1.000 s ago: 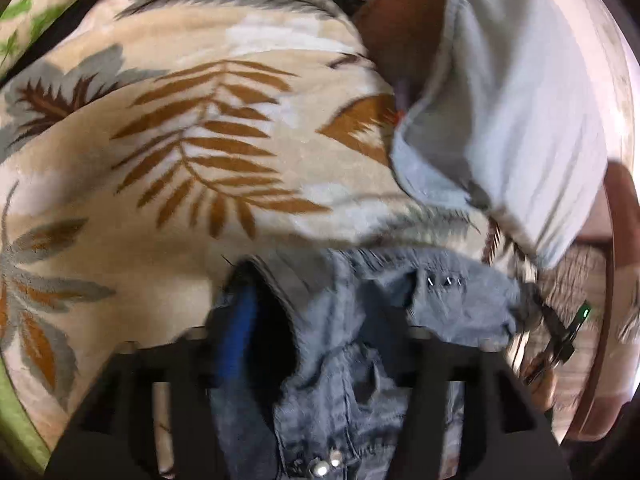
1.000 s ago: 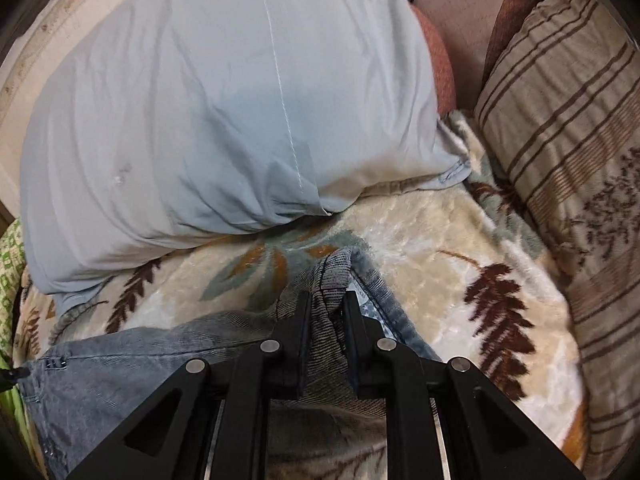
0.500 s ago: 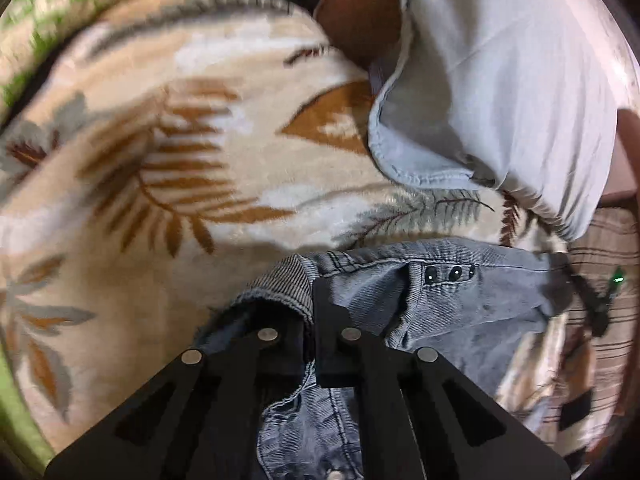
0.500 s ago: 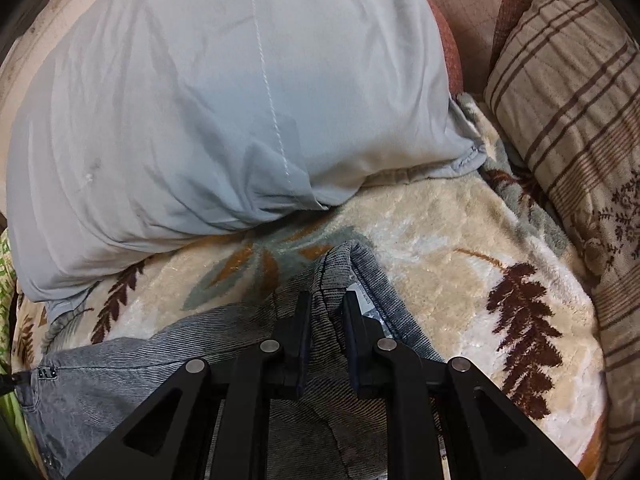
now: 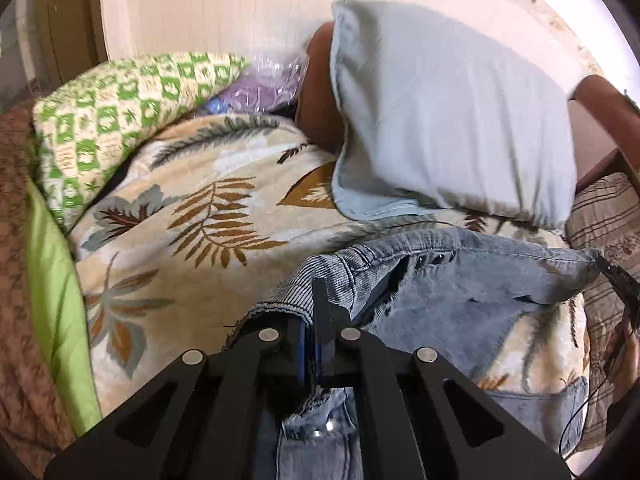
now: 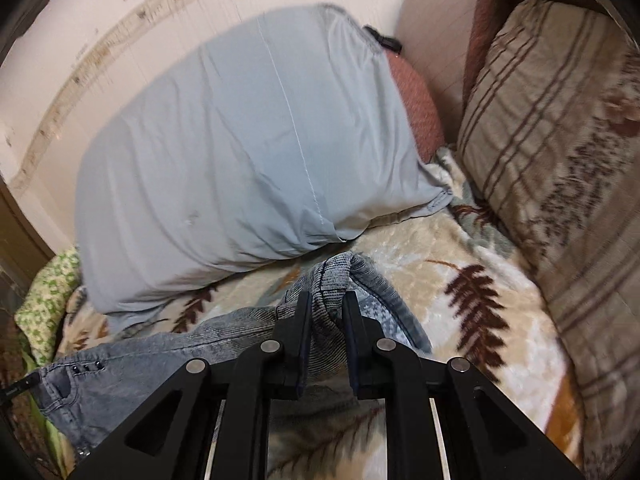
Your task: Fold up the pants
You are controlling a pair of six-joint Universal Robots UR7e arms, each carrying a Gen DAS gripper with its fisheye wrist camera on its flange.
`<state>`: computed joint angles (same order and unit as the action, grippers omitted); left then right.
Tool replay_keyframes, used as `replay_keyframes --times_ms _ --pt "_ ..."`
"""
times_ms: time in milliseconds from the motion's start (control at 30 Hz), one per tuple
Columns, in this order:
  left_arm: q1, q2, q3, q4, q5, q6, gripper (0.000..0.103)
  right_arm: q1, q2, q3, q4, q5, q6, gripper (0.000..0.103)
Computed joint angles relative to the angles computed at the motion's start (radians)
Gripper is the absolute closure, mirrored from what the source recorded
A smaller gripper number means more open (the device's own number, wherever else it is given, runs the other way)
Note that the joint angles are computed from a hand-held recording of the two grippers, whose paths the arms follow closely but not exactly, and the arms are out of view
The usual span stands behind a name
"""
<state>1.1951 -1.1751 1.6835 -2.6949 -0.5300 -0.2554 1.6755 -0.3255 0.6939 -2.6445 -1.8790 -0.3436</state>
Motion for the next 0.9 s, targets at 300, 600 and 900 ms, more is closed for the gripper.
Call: replay_keyframes --times_ms 300,600,900 --pt "-0.113 -0.158 0.253 -0.041 0.051 -0.125 0.102 -0.033 -0.336 0.564 -0.271 0.086 0.034 0.089" --pt "-0.178 -0.314 0.498 0.038 0.020 -0.347 0.102 -0.094 -0.589 0.998 -0.453 0.174 0.020 0.089" --pt "-0.111 -0.367 0.611 0.137 -0.103 -0.543 0.101 -0.191 -0.693 1.269 -0.568 0.147 0.078 0.088"
